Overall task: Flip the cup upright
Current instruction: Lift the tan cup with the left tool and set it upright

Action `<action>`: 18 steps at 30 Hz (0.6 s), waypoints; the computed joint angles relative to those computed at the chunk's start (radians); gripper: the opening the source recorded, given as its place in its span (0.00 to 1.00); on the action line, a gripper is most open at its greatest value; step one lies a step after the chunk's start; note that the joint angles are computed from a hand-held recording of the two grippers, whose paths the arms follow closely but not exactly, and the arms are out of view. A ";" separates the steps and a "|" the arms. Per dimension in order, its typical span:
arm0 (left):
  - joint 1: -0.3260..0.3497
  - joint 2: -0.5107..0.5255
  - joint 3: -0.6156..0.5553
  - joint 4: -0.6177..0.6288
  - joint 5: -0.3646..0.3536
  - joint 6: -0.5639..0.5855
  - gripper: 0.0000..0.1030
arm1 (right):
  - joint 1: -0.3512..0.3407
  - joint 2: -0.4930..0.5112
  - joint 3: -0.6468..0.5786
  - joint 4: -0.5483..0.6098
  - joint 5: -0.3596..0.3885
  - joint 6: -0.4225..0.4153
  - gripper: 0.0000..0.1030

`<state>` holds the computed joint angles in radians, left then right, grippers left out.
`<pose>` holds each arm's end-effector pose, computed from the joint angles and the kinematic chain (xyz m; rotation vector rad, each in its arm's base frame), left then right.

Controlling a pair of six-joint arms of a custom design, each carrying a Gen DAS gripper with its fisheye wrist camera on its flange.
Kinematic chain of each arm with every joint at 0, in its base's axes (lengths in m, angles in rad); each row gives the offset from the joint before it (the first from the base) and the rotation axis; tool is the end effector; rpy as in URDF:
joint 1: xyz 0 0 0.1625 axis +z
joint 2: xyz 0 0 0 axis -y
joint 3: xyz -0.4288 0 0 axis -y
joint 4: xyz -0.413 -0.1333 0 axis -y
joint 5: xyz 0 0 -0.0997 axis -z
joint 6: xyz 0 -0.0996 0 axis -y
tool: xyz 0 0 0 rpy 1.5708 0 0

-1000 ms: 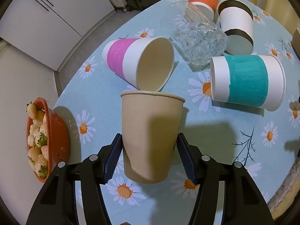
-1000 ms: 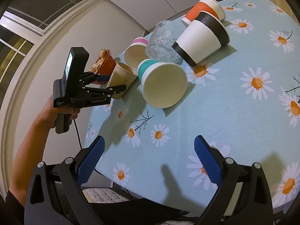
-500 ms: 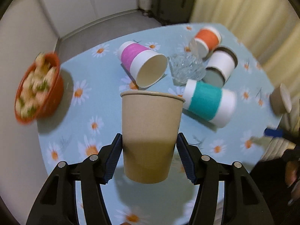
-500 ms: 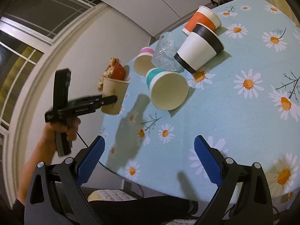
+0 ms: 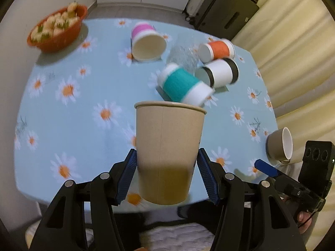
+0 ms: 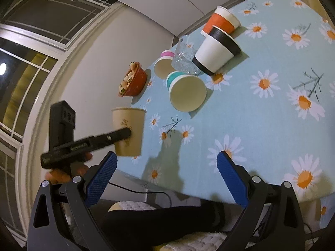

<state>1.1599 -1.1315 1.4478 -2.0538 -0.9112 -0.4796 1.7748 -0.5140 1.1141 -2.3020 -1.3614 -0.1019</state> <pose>-0.0960 -0.7068 0.3610 -0.1609 2.5533 -0.5698 0.3181 -0.7775 0.0565 -0.4649 2.8837 -0.1758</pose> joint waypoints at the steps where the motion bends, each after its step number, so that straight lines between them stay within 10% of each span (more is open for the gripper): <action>1: -0.002 0.003 0.006 -0.003 0.000 -0.004 0.55 | -0.005 -0.005 0.004 0.006 0.006 0.004 0.92; 18: -0.004 0.053 0.099 -0.115 -0.061 -0.139 0.56 | -0.011 -0.028 0.005 0.073 -0.049 0.008 0.92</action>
<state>1.1559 -1.0788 1.5466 -2.1690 -0.9721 -0.6187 1.7643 -0.5416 1.1196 -2.2291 -1.4106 -0.0938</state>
